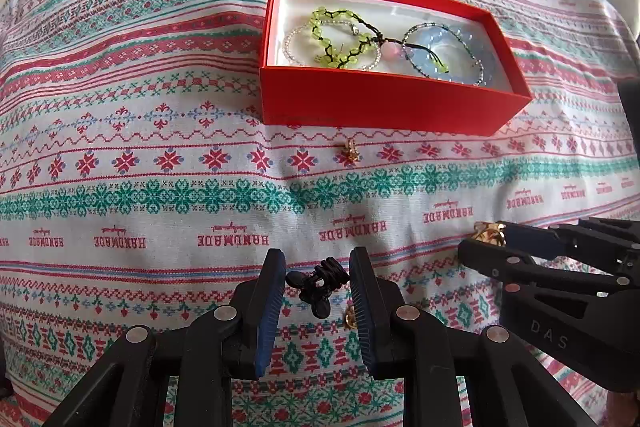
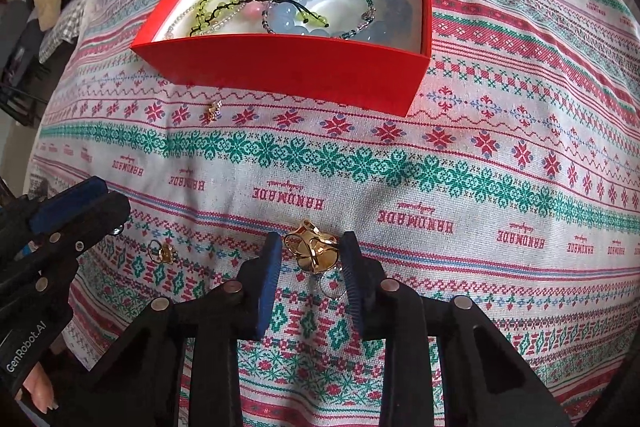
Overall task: Organize jewelry
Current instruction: 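Grasp the black hair clip with the left tool while the right tool grasps the gold ring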
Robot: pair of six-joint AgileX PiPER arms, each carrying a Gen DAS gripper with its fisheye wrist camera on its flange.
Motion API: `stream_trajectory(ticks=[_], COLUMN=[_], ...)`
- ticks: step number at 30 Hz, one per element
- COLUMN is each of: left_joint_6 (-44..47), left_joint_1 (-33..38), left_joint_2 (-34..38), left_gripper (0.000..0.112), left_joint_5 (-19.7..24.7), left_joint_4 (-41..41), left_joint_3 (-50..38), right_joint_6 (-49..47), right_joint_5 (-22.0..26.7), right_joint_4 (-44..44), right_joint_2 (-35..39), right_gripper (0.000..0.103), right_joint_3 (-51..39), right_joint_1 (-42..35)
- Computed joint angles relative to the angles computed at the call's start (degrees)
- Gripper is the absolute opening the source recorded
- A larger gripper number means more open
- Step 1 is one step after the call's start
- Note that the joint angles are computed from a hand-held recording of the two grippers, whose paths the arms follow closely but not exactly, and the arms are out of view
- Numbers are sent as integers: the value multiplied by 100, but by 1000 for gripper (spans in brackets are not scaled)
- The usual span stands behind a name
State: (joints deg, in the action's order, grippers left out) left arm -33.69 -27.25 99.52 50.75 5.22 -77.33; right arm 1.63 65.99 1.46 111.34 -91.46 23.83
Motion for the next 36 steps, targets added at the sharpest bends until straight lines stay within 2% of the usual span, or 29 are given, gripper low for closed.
stream_trajectory(ticks=[14,24,33,36], left_joint_6=[-242,-514,-320,-321], left_joint_1=[-54,-120,73,190], left_joint_2=[-108,-277,-117,-87], left_gripper=[27,27,27,27], left_joint_5=[-13,-19,189,-151], left_joint_4=[187,603,597,565], left_joint_3=[41,-113,-748,-774], right_joint_6=[-185,-423,-358,-294], right_joint_5=[-24,171,324,273], right_joint_4=[116,492,874,1014], right_joint_2=[-405,-679,-487,-387], right_gripper=[29,29,29,29], right_joint_3=[216,-69,-728,-914], right_joint_1=[-178,-434,-641,-707])
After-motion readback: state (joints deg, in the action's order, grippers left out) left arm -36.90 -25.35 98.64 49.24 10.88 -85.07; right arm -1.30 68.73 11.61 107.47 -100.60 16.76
